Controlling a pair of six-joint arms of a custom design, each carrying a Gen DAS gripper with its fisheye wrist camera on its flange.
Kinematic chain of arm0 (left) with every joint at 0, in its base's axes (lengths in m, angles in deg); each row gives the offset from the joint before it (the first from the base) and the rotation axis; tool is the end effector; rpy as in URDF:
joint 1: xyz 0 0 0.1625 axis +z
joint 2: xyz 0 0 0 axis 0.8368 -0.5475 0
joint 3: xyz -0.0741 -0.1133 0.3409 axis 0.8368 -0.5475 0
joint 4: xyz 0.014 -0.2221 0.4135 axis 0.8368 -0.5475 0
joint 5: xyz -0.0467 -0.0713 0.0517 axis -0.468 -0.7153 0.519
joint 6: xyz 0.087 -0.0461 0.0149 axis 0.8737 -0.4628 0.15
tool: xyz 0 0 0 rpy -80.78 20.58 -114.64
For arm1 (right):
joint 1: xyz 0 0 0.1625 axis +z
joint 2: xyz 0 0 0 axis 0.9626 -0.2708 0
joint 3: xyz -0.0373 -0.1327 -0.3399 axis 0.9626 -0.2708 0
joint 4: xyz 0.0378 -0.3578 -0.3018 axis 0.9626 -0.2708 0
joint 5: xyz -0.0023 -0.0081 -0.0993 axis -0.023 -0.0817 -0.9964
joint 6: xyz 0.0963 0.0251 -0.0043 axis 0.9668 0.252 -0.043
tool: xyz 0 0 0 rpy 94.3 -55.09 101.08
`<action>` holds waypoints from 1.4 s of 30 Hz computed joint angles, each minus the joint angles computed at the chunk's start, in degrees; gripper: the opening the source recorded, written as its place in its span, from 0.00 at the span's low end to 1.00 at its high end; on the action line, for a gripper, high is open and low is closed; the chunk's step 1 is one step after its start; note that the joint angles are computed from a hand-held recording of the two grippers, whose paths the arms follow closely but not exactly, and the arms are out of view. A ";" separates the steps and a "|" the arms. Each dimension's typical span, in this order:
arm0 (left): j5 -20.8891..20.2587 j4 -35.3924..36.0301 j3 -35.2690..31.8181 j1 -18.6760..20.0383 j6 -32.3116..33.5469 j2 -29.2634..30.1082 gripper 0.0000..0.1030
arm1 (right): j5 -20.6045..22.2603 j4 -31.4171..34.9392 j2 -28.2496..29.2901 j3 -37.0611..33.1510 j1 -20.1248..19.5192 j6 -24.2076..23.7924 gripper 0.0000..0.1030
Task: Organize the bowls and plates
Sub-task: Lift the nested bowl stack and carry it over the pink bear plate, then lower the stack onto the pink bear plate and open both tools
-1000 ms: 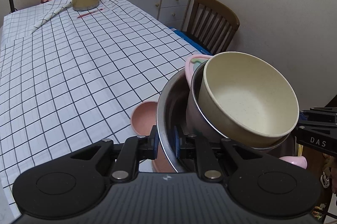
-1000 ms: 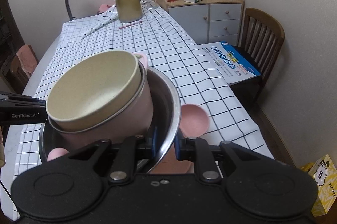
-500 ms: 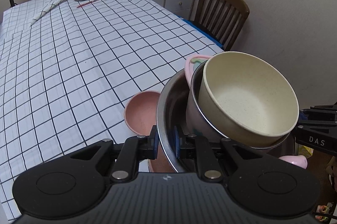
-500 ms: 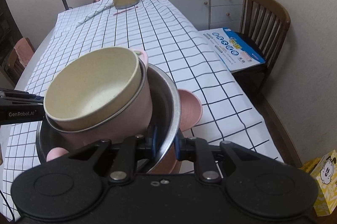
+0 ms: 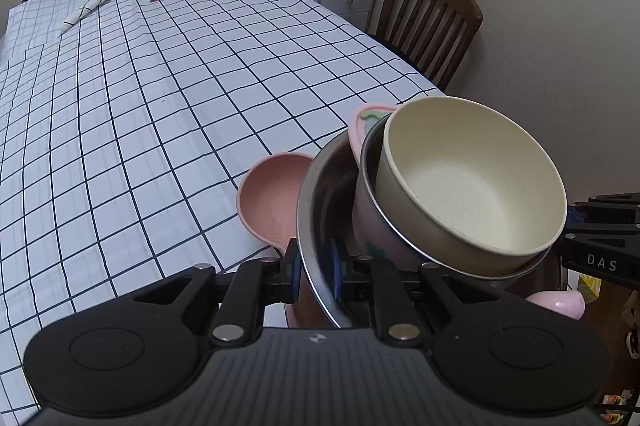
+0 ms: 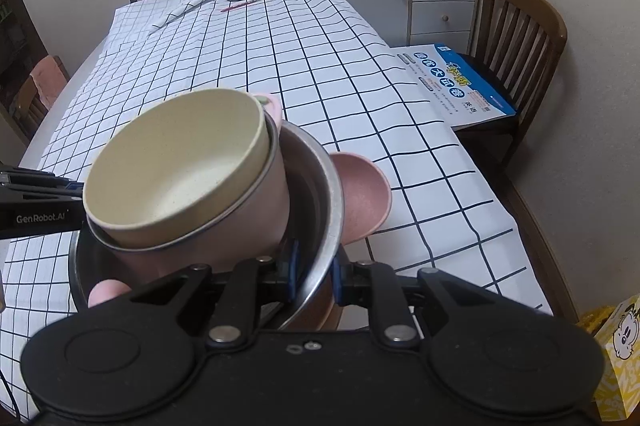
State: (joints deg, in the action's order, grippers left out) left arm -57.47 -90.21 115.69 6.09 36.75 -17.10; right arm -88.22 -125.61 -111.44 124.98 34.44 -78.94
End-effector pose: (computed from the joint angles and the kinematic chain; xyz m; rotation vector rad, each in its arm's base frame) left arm -0.0636 -0.5648 0.2614 0.3656 2.4019 -0.7034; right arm 0.2893 -0.5869 0.0106 0.6963 -2.4851 0.6121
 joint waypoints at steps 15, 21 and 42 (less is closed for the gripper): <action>0.72 -2.44 1.58 -0.08 2.43 0.68 0.14 | -2.92 -1.10 1.68 -0.53 0.28 -1.77 0.16; 0.08 -1.54 0.93 0.30 2.56 0.90 0.14 | -4.57 -0.72 2.44 -1.23 0.68 -1.49 0.17; -0.70 1.10 1.74 0.10 4.40 -2.01 0.19 | -7.10 -1.03 1.69 -0.21 1.63 1.49 0.32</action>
